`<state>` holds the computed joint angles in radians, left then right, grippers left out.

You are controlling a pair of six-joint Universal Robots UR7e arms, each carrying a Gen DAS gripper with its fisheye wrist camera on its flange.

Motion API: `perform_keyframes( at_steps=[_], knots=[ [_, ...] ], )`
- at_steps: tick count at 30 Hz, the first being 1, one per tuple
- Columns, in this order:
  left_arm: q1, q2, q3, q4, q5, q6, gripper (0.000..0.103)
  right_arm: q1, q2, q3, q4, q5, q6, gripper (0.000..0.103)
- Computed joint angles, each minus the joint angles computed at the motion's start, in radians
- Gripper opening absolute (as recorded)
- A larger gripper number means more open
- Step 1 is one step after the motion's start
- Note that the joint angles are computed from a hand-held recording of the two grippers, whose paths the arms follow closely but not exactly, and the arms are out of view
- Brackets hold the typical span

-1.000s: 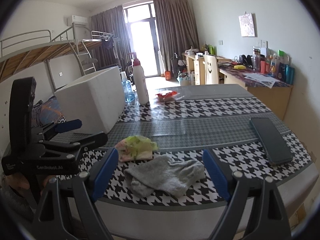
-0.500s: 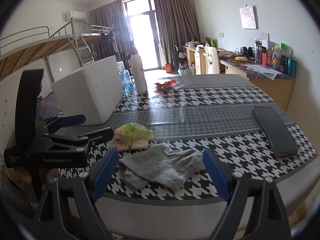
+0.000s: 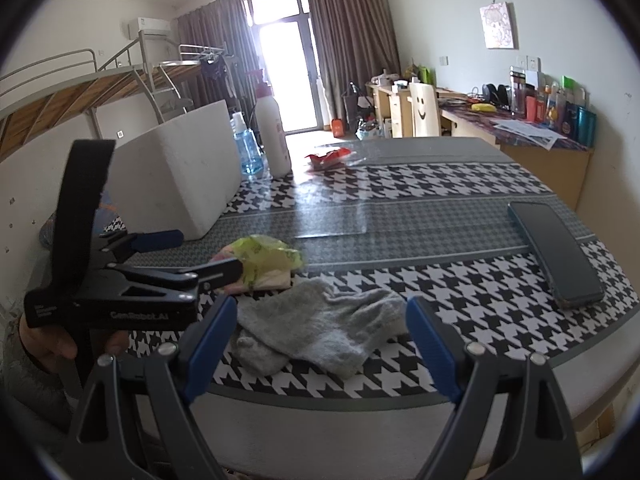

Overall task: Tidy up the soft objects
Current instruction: 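Close the left tool on the green-printed tissue pack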

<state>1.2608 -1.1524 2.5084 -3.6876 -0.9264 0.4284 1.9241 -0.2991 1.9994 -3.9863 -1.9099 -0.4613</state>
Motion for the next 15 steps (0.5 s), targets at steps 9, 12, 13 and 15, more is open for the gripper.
perform_keyframes(
  at_steps=[9,12,13,15],
  knots=[
    [0.023,0.0,-0.03,0.072,-0.026,-0.016,0.097,-0.016,0.001,-0.017,0.047,0.001,0.015,0.089],
    [0.027,-0.001,-0.039,0.1,-0.038,-0.016,0.094,-0.018,0.001,-0.021,0.066,0.002,0.017,0.089],
    [0.029,-0.002,-0.043,0.114,-0.039,-0.019,0.093,-0.018,0.002,-0.023,0.073,0.0,0.017,0.089],
    [0.032,-0.003,-0.05,0.139,-0.043,-0.023,0.087,-0.017,0.003,-0.024,0.078,-0.001,0.016,0.089]
  ],
)
